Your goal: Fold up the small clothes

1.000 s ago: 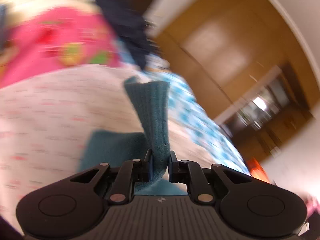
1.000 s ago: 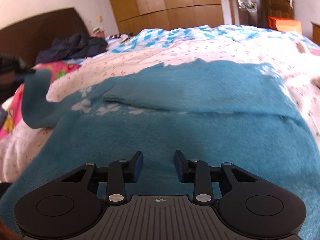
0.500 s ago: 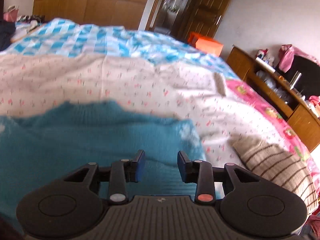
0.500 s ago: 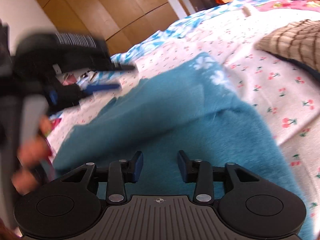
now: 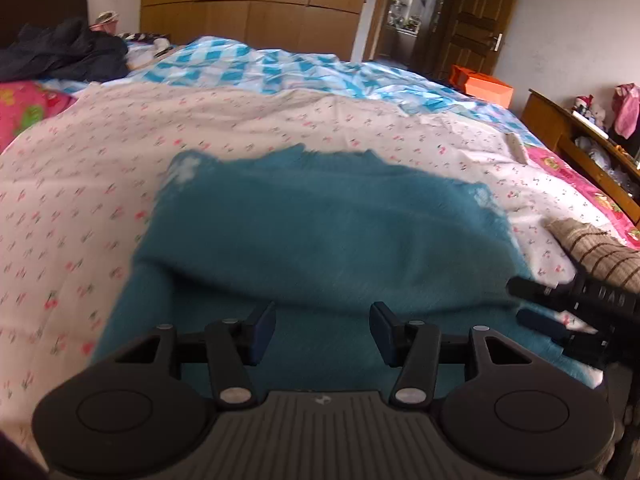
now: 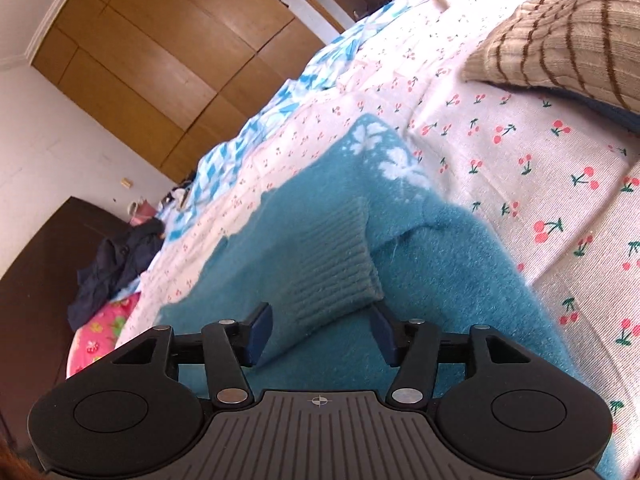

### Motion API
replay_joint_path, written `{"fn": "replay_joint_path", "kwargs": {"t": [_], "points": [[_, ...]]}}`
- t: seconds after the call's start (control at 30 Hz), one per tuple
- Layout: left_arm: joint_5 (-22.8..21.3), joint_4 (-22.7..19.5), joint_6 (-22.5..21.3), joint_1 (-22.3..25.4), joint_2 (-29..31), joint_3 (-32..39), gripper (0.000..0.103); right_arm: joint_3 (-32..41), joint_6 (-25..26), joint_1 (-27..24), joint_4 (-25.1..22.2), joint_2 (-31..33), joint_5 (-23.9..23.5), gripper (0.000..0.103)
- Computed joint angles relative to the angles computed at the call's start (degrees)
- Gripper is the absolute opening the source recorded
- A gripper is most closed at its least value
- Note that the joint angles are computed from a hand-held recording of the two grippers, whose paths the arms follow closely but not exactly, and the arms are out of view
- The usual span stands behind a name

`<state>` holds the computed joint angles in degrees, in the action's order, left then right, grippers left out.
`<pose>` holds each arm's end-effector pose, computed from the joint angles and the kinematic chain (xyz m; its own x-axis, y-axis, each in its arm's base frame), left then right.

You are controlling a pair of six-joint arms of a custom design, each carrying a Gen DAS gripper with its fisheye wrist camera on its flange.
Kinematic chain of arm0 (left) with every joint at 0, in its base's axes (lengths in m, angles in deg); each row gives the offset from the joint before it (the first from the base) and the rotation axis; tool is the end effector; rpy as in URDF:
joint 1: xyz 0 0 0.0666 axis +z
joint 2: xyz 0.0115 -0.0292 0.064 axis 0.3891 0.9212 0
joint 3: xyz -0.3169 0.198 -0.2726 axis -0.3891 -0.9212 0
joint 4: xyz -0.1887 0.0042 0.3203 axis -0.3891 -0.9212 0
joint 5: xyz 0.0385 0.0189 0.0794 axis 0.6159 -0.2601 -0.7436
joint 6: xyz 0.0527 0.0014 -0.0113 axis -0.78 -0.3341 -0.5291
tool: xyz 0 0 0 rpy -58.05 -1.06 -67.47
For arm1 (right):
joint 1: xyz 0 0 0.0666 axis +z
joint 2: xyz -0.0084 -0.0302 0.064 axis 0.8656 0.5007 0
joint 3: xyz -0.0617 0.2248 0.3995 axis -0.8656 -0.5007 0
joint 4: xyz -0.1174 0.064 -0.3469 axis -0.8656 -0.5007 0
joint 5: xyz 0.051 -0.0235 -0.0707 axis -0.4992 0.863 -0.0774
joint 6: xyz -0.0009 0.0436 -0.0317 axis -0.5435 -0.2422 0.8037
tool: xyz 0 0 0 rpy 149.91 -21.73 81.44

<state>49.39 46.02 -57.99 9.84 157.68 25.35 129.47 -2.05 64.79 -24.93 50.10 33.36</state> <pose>0.6727 -0.1639 0.3607 -0.7071 0.0858 -0.7018 0.3085 0.9306 -0.1971 0.5951 0.0517 0.3268 -0.4393 0.7079 -0.5531 0.2974 0.6956 0.6540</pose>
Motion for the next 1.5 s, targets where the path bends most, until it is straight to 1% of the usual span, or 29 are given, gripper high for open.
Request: {"fn": "replay_joint_path", "kwargs": {"t": [0.07, 0.1, 0.2, 0.27, 0.33, 0.37, 0.43, 0.5, 0.6, 0.67, 0.7, 0.73, 0.8, 0.83, 0.9, 0.97, 1.03, 1.13, 1.2, 1.27, 1.3, 1.33, 1.37, 1.4, 1.43, 1.47, 1.5], "points": [[0.1, 2.3, 0.7, 0.5, -1.0, -2.9, 0.056, 0.0, -0.3, -0.2, 0.6, 0.3, -0.8, 0.058], [0.0, 3.3, 0.8, 0.6, -1.4, -3.9, 0.056, 0.2, -0.3, -0.1, 0.5, 0.6, -0.5, 0.058], [-1.5, 6.1, -0.4, 0.3, -2.2, -6.1, 0.056, 1.3, 0.2, 0.3, -1.7, 1.2, 1.0, 0.058], [-1.0, 7.5, 0.0, 0.5, -2.4, -6.8, 0.058, 0.7, 0.2, 0.6, -1.2, 0.6, 1.7, 0.058], [0.2, 8.0, 1.9, 0.8, -2.1, -6.7, 0.061, 0.6, 0.8, 0.5, -1.9, 0.4, 2.0, 0.059], [0.7, 7.8, 2.5, 1.0, -1.9, -6.5, 0.061, 0.5, 0.1, 0.3, -1.8, 0.5, 1.6, 0.059], [1.2, 7.4, 3.1, 1.3, -1.5, -6.1, 0.061, 0.2, -3.0, 0.0, -0.9, 0.8, -0.1, 0.059], [2.0, 7.4, 3.8, 1.5, -1.4, -6.0, 0.061, 0.5, -3.9, 0.1, -0.4, 1.3, -0.8, 0.059], [2.7, 7.5, 3.9, 1.6, -1.2, -6.0, 0.061, 2.0, -4.5, 0.2, 0.0, 2.5, -1.6, 0.059], [2.7, 7.7, 3.7, 1.5, -1.2, -6.1, 0.061, 3.4, -5.4, 0.2, -0.1, 3.5, -0.6, 0.059], [2.5, 7.9, 3.5, 1.4, -1.3, -6.2, 0.061, 4.0, -6.5, 0.0, -0.3, 4.0, -0.4, 0.054], [2.2, 8.1, 3.4, 1.4, -1.4, -6.3, 0.061, 4.6, -7.5, -0.2, -0.7, 4.2, -0.3, 0.039], [2.1, 8.5, 3.4, 1.5, -1.4, -6.5, 0.062, 5.9, -7.5, -0.4, -2.9, 4.3, 0.4, 0.02], [2.1, 8.6, 3.7, 1.5, -1.4, -6.5, 0.062, 6.3, -7.0, -0.5, -3.4, 4.2, 0.1, 0.017], [1.7, 8.6, 4.3, 1.5, -1.2, -6.3, 0.062, 6.3, -5.8, -0.7, -2.4, 3.4, -0.4, 0.012], [2.0, 7.6, 4.3, 1.4, -0.9, -5.4, 0.062, 7.2, -3.5, -0.6, -2.3, 2.9, -0.2, 0.011], [2.7, 7.0, 3.6, 1.4, -0.7, -4.3, 0.062, 9.7, -0.9, -0.6, -3.3, 3.1, -0.3, 0.01], [2.3, 8.5, 2.0, 1.1, -0.7, -2.9, 0.062, 13.9, 2.4, -0.7, -4.2, 3.9, 0.3, 0.009], [2.9, 9.9, 2.6, 1.3, -0.4, -1.4, 0.063, 15.7, 3.7, -0.9, -3.7, 4.2, 1.5, 0.009], [2.7, 11.9, 3.4, 1.5, 0.2, -0.2, 0.069, 16.3, 5.2, -1.1, -2.9, 4.2, 3.1, 0.009], [1.9, 12.8, 3.2, 1.5, 0.7, 0.5, 0.076, 16.4, 6.2, -1.3, -3.5, 4.4, 4.0, 0.009], [0.6, 13.2, 2.8, 1.5, 1.4, 1.3, 0.082, 16.3, 7.4, -1.4, -4.5, 4.7, 4.9, 0.009], [-0.9, 13.3, 2.0, 1.4, 2.4, 2.2, 0.084, 16.3, 8.6, -1.5, -6.6, 5.3, 5.4, 0.009], [-2.8, 12.2, 1.1, 1.4, 3.7, 3.6, 0.086, 16.4, 9.7, -1.8, -9.5, 6.2, 4.9, 0.009], [-5.3, 8.6, -0.1, 1.3, 5.4, 6.0, 0.086, 17.2, 10.2, -1.9, -13.1, 7.4, 4.5, 0.01], [-7.8, 2.9, -1.1, 1.3, 7.5, 9.3, 0.085, 18.1, 10.1, -1.9, -16.5, 8.5, 4.9, 0.01], [-10.3, -2.1, -1.7, 1.2, 9.3, 12.2, 0.085, 17.9, 10.1, -1.8, -17.4, 9.0, 5.4, 0.01]]}}
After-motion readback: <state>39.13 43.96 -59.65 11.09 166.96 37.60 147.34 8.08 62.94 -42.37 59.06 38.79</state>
